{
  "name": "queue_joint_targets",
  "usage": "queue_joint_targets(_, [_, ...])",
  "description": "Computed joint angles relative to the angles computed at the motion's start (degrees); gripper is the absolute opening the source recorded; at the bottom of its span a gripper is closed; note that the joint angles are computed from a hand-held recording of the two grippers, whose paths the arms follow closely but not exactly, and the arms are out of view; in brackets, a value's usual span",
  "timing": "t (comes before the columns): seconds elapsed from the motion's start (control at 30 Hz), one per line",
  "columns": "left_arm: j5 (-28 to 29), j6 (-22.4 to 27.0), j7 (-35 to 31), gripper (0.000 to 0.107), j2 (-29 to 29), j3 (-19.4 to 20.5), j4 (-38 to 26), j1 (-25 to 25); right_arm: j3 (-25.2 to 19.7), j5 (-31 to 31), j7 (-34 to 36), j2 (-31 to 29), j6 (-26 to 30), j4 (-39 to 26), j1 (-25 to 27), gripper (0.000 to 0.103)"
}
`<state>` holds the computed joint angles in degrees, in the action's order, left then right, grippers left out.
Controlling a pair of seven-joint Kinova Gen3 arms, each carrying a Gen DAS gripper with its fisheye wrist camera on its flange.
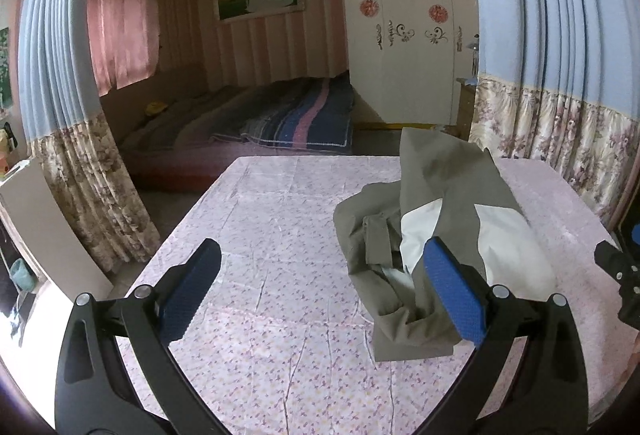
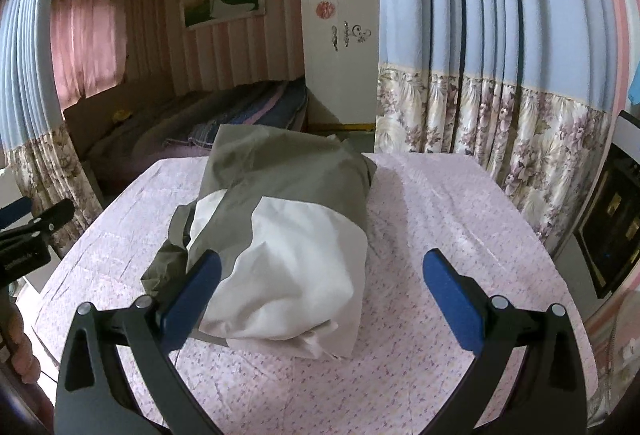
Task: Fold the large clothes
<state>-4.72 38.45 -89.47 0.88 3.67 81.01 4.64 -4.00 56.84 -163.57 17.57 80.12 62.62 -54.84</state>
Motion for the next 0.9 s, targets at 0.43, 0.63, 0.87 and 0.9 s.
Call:
queue_joint_targets(0.43, [-0.05,3.56,-0.36,0.1,1.05,0.05,-1.09,0.34,1.25,-2.65,1.93,2.19,2.83,-2.67,0.27,0.101])
queue_joint_targets(0.63, [1.01,4.16,-1.03,0.1,1.21,-0.06,-1.4,0.2,1.73,-4.16,2.42,2.52,3.29,-3.46,0.7,0.101])
queue_joint_targets(0.87, [0.31,4.48,-0.63,0.1,1.74,-0.07,-1.71,0.38,2.32,-5.39,3.33,3.36,3.5,-4.54,1.19,0.101])
queue_joint_targets(0.9, [0.36,4.56,-0.73,0.1,1.83,-0.11,-1.72,0.35,2.45,-5.44,3.41,3.5,3.64,-4.75,1.16,0.101])
